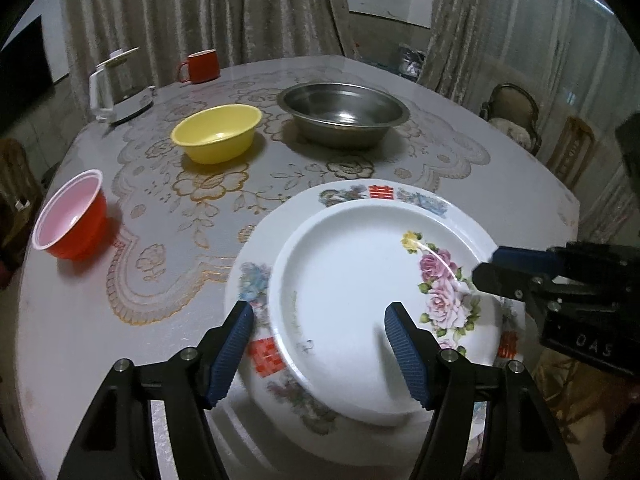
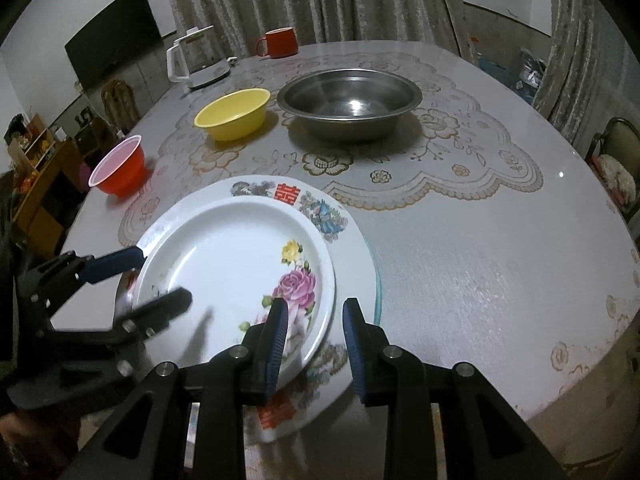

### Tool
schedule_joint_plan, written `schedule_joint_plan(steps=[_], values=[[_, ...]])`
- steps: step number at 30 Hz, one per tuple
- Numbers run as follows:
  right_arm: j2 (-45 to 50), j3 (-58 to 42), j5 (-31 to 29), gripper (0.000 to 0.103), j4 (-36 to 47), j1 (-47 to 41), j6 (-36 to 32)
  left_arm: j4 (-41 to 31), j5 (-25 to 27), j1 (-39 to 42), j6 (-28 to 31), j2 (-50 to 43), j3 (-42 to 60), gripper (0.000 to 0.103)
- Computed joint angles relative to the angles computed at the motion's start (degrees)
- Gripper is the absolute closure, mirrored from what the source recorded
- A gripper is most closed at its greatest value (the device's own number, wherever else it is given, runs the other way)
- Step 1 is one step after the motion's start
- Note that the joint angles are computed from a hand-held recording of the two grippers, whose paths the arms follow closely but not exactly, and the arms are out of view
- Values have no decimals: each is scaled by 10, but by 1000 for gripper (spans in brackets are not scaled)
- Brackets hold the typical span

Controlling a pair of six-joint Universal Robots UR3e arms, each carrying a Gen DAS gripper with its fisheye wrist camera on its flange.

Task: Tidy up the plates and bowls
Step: 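Lower the flower plate onto the large white plate with the right gripper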

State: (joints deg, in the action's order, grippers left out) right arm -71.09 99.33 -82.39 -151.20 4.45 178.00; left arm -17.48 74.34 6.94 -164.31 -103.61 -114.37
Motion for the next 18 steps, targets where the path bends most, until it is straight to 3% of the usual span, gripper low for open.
schedule_joint_plan(steps=[8, 12, 18], values=[[24, -5, -21, 74, -30, 20, -20, 6, -1, 3, 8, 12, -16, 34], [6, 10, 21, 74, -18, -4, -4, -1, -23, 18, 7, 31, -33, 23], [-28, 58, 73, 71, -58, -31, 21, -32, -67, 51, -5, 60, -47, 16]])
